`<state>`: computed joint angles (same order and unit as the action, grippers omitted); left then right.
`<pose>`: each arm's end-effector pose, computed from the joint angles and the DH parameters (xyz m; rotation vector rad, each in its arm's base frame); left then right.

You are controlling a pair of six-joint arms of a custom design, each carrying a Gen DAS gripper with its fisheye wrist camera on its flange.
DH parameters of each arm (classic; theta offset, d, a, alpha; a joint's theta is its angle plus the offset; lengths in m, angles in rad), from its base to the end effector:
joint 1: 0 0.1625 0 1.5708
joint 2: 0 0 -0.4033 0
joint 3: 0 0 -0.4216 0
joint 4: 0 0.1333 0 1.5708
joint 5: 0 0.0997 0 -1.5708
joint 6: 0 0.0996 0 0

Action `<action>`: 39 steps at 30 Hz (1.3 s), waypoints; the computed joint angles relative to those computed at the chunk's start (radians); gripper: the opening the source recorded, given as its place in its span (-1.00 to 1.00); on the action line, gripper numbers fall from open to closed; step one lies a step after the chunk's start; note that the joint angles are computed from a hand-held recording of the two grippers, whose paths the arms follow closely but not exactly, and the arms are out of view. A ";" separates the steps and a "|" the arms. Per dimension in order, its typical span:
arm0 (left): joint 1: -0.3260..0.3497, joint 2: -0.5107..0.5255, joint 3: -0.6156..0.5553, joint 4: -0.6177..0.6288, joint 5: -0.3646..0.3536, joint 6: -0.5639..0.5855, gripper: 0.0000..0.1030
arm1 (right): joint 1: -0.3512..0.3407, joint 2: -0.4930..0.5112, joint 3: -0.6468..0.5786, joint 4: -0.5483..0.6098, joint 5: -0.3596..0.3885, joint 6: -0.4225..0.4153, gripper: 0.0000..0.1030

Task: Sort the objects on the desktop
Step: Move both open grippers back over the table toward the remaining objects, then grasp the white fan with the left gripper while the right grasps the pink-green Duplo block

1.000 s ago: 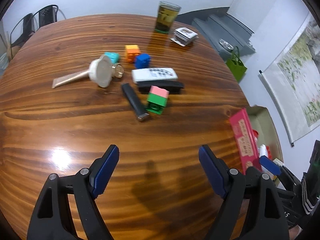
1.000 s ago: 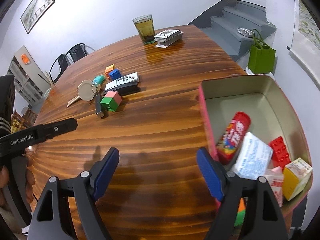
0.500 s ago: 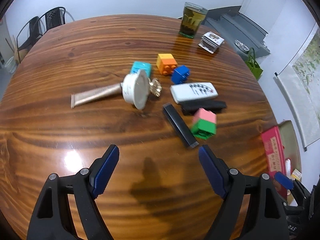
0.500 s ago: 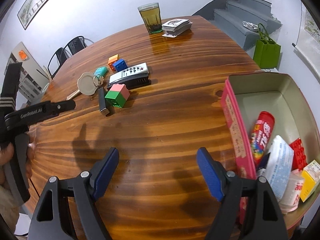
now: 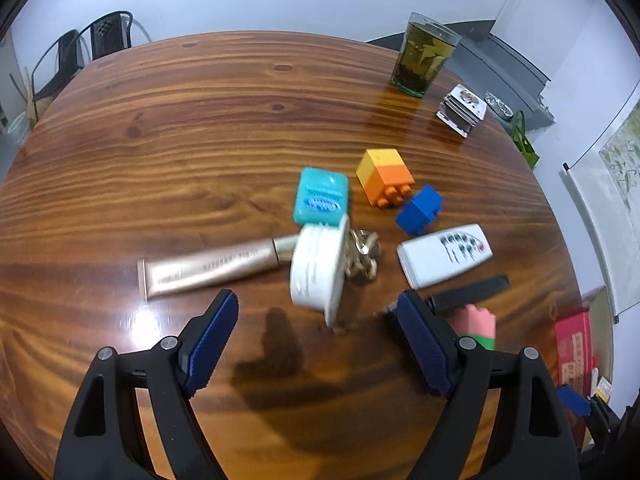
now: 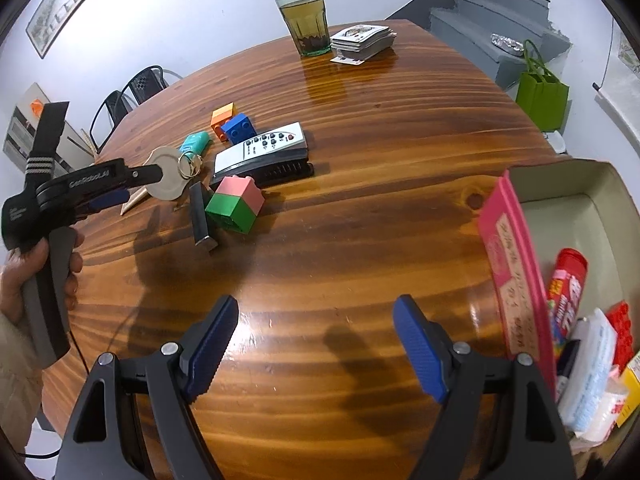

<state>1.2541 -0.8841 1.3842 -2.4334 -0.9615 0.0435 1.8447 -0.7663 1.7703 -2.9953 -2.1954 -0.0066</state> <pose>-0.0521 -0.7699 0.2312 0.3098 2.5153 -0.5677 0.2456 -0.5967 0.0534 0.1794 -2.5059 0.6379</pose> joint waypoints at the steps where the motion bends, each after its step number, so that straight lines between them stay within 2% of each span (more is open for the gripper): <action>1: 0.004 0.010 -0.014 0.001 -0.001 0.009 0.64 | -0.001 0.005 -0.008 0.005 0.002 0.002 0.60; 10: 0.028 0.065 -0.077 -0.001 -0.027 0.040 0.61 | -0.010 0.055 -0.083 0.037 0.008 0.003 0.60; 12: 0.029 0.067 -0.078 -0.012 -0.033 0.059 0.43 | -0.011 0.065 -0.097 0.045 0.009 0.001 0.60; 13: 0.029 0.069 -0.079 -0.011 -0.036 0.064 0.16 | -0.011 0.070 -0.105 0.049 0.010 0.000 0.60; 14: 0.031 0.072 -0.087 0.003 -0.047 0.066 -0.27 | -0.012 0.076 -0.113 0.052 0.012 -0.001 0.60; 16: 0.031 0.078 -0.101 0.033 -0.041 0.059 -0.55 | -0.012 0.088 -0.129 0.057 0.016 -0.009 0.60; 23: 0.015 0.040 -0.035 -0.017 -0.052 0.110 -0.55 | -0.019 0.132 -0.201 0.069 0.048 -0.026 0.60; 34: 0.012 -0.029 0.051 -0.026 -0.059 0.067 -0.55 | -0.015 0.219 -0.340 0.105 0.078 -0.082 0.60; 39: 0.008 -0.054 0.083 -0.022 -0.035 0.059 -0.55 | -0.014 0.250 -0.380 0.129 0.085 -0.098 0.41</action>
